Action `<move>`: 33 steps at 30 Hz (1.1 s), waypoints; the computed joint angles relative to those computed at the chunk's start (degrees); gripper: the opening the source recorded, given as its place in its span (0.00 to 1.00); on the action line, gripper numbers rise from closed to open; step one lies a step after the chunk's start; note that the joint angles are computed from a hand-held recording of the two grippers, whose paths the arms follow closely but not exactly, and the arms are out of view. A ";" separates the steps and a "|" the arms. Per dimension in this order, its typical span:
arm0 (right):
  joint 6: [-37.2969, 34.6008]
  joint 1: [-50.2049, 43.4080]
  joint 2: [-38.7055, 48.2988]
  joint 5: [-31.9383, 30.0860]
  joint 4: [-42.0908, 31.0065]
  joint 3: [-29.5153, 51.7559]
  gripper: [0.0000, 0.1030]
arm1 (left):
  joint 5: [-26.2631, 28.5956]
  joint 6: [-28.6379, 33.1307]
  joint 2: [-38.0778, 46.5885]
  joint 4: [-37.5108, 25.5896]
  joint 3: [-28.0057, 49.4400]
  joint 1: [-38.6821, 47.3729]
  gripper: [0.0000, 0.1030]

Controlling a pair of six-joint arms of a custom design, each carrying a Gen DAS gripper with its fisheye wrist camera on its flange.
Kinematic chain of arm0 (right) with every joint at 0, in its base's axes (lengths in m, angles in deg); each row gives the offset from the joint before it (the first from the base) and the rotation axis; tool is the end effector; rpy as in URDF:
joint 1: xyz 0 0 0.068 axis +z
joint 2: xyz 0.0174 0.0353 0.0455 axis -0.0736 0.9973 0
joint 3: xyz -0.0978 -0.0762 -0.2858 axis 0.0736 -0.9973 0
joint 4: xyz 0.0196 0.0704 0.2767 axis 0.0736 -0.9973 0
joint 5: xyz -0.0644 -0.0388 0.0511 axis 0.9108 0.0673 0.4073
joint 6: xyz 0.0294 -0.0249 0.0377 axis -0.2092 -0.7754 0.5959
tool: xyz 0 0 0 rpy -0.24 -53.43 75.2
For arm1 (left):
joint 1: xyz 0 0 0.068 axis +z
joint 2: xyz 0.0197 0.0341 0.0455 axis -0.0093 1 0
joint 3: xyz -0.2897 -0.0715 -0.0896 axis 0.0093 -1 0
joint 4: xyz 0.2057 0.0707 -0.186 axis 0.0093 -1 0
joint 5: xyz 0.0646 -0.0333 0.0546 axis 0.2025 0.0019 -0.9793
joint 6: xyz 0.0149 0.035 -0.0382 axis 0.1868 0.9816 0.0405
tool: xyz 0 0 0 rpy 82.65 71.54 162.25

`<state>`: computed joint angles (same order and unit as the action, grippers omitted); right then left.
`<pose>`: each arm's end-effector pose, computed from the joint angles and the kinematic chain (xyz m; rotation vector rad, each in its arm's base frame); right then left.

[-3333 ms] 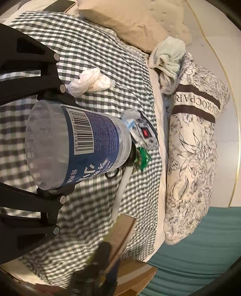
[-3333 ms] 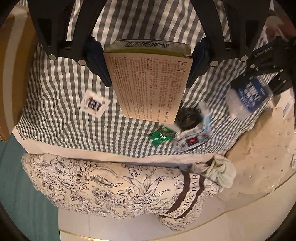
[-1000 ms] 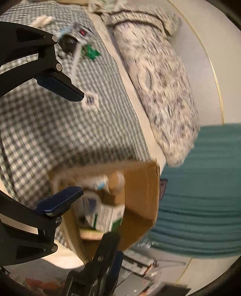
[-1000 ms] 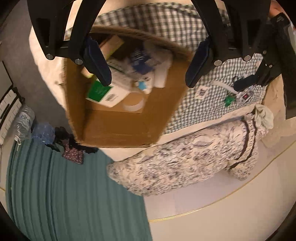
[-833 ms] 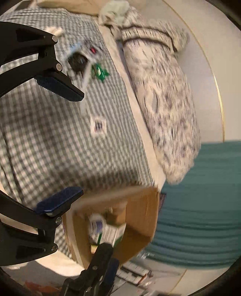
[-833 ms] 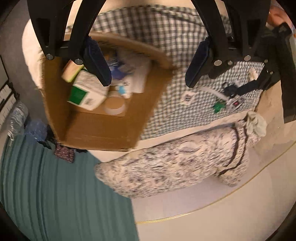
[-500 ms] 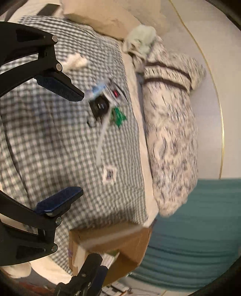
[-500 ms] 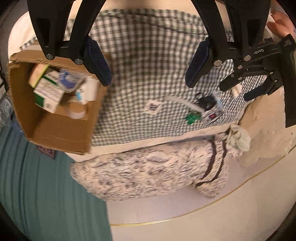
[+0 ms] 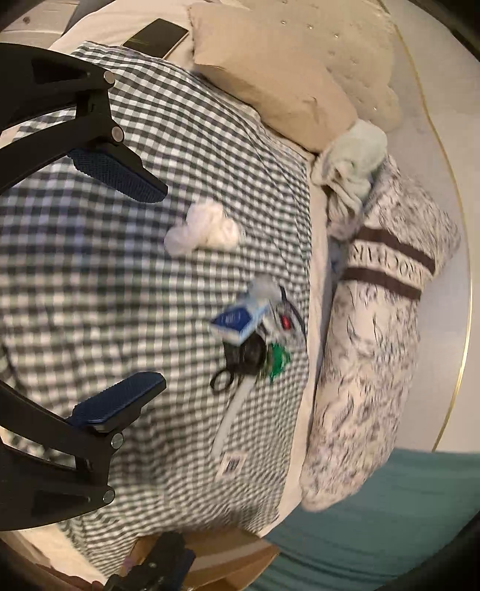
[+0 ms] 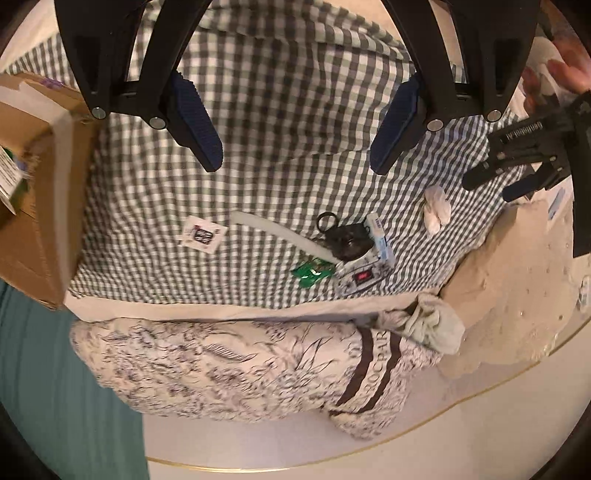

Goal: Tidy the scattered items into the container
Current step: 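Return both tools over the bed toward the tissue and snack sachet, then grasp the white tissue with the left tool while the right tool grasps the snack sachet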

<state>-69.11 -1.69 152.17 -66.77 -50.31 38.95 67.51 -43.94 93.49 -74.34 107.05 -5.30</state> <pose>0.2916 0.0235 0.2005 -0.3853 2.3745 0.3158 0.2634 -0.0152 0.1939 -0.2830 2.3918 0.0799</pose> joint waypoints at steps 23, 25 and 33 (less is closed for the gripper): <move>3.18 -3.95 33.08 10.83 4.77 24.60 0.80 | 2.40 3.62 29.72 14.23 10.12 11.39 0.93; 3.04 -3.06 36.07 13.17 4.62 27.46 0.80 | 1.48 2.83 31.46 15.43 11.17 11.35 0.92; 4.68 -2.22 48.19 17.19 0.45 40.34 0.80 | 1.84 3.21 38.11 15.78 14.94 11.21 0.60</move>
<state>-64.43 -3.91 200.36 -49.58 -49.86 79.29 69.35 -40.73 131.60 -58.56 121.99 5.90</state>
